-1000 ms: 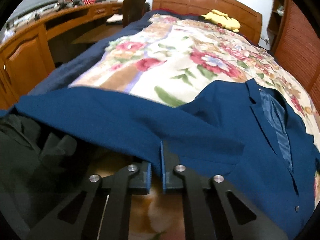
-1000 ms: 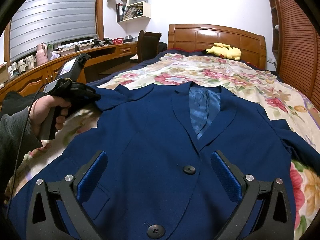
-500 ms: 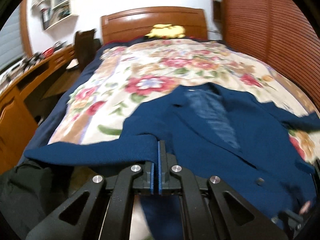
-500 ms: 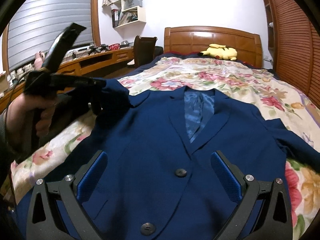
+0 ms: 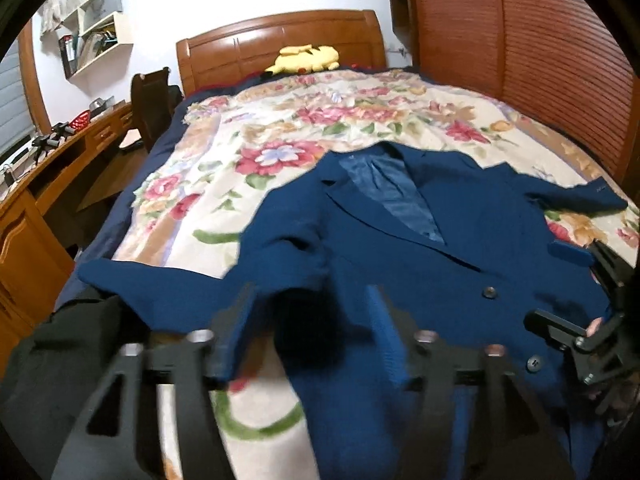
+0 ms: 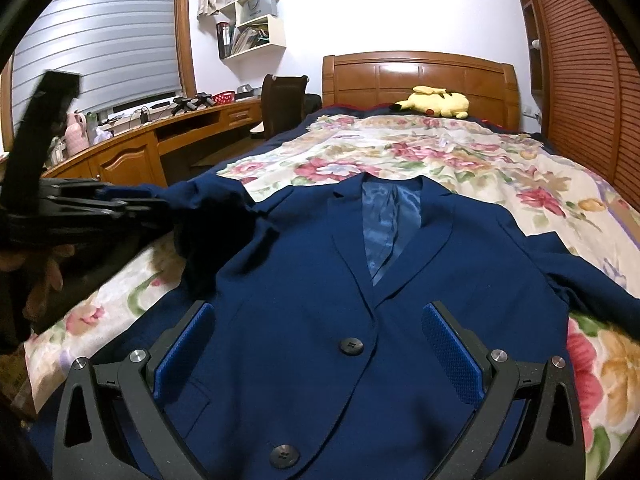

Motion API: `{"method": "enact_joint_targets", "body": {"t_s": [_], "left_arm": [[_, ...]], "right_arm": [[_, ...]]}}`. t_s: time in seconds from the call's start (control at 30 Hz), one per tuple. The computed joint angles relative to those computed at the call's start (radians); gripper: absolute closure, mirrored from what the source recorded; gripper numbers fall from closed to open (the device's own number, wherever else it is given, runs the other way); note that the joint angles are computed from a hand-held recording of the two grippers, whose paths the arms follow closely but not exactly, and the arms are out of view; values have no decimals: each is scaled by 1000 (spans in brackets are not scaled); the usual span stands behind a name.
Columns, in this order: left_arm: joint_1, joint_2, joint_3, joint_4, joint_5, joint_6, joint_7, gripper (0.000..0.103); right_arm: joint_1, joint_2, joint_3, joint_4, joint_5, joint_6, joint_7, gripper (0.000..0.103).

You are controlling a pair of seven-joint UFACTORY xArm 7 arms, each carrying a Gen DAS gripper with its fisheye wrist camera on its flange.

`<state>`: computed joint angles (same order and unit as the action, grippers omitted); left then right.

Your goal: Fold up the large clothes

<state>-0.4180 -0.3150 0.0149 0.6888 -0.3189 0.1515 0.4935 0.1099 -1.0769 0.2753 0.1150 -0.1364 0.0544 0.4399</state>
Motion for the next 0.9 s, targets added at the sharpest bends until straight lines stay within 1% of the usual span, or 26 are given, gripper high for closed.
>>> {"method": "enact_joint_targets", "body": {"t_s": [0.03,0.17,0.3,0.33,0.37,0.43,0.47,0.53,0.57,0.63,0.7,0.9], "left_arm": [[-6,-7,12,-2,-8,-5,10,21],[3,11,42,25,-29,-8,18,21],[62,83,35,73,-29,-40,-30,21],[89,111,22,90,-13,-44,-54,21],[138,140,-8,103,33,-56,-104,21],[192,185,-39,128,90,-51,-177,21],[199,204,-37,142,89,-33,-187,21],[201,240,-26,167,33,1,-169,21],[213,252,-31,174,31,8,-180,21],[236,271,-43,180,44,11,-207,21],[258,289,-54,186,88,8,-256,21],[293,373,-78,278,-29,60,-240,21]], "right_arm": [[-2,4,4,1,0,-1,2,0],[5,-11,-7,4,-2,12,-6,0],[12,-37,-8,-5,-6,17,-11,0],[15,-41,-8,-7,-6,16,-12,0],[19,-45,-9,-10,-6,15,-14,0],[24,-52,-6,-13,-8,15,-17,0],[26,-56,-4,-14,-9,17,-18,0],[30,-63,-2,-17,-11,19,-19,0],[32,-64,-1,-18,-12,18,-21,0],[33,-61,-2,-21,-13,15,-24,0],[36,-53,-7,-19,-13,11,-28,0],[43,-47,-21,-13,-8,13,-43,0]]}}
